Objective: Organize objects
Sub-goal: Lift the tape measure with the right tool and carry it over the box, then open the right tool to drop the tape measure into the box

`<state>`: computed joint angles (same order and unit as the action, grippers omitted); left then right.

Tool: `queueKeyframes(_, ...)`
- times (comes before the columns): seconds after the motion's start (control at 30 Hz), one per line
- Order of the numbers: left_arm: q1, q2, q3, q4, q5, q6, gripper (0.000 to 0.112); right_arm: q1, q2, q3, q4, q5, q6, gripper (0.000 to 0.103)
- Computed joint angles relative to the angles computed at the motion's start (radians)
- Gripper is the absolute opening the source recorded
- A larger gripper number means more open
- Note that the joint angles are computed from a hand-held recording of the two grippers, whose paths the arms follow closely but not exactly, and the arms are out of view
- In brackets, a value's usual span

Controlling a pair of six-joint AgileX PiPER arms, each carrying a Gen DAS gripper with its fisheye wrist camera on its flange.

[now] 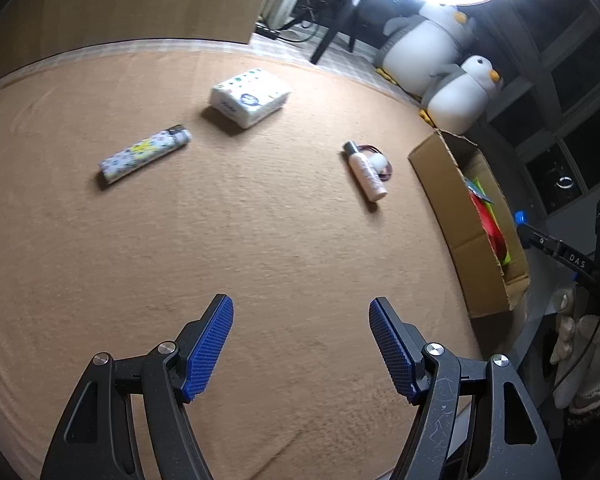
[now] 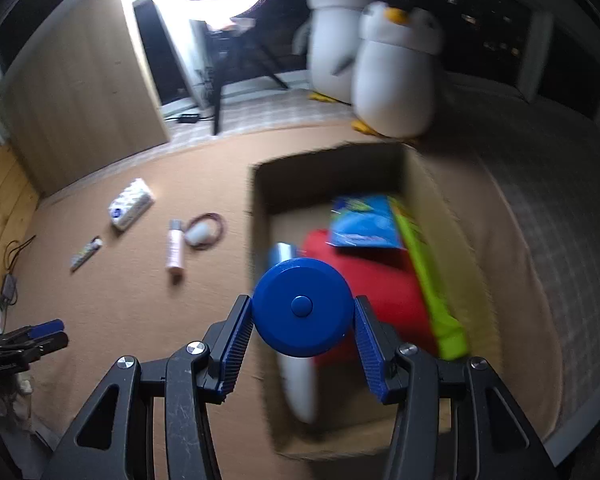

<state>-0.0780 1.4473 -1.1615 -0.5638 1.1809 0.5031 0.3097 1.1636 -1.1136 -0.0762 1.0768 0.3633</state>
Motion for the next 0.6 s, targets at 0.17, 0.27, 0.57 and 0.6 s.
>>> queueKeyframes(0.17,-0.041,0.000,0.000,0.004,-0.007,-0.012,0.074,-0.098,-0.045,0.048,0.033,0.006,-0.059,0.046)
queueKeyframes(0.27,-0.062,0.002,-0.001,0.008,-0.013,-0.024,0.074,-0.127,-0.061,0.065,0.044,0.008,-0.078,0.046)
queueKeyframes(0.57,-0.073,-0.003,0.003,0.015,-0.018,-0.032,0.074,-0.130,-0.075,0.081,0.013,-0.003,-0.058,0.058)
queueKeyframes(0.6,-0.072,-0.003,0.004,0.016,-0.019,-0.032,0.074,-0.127,-0.078,0.082,0.010,-0.009,-0.057,0.060)
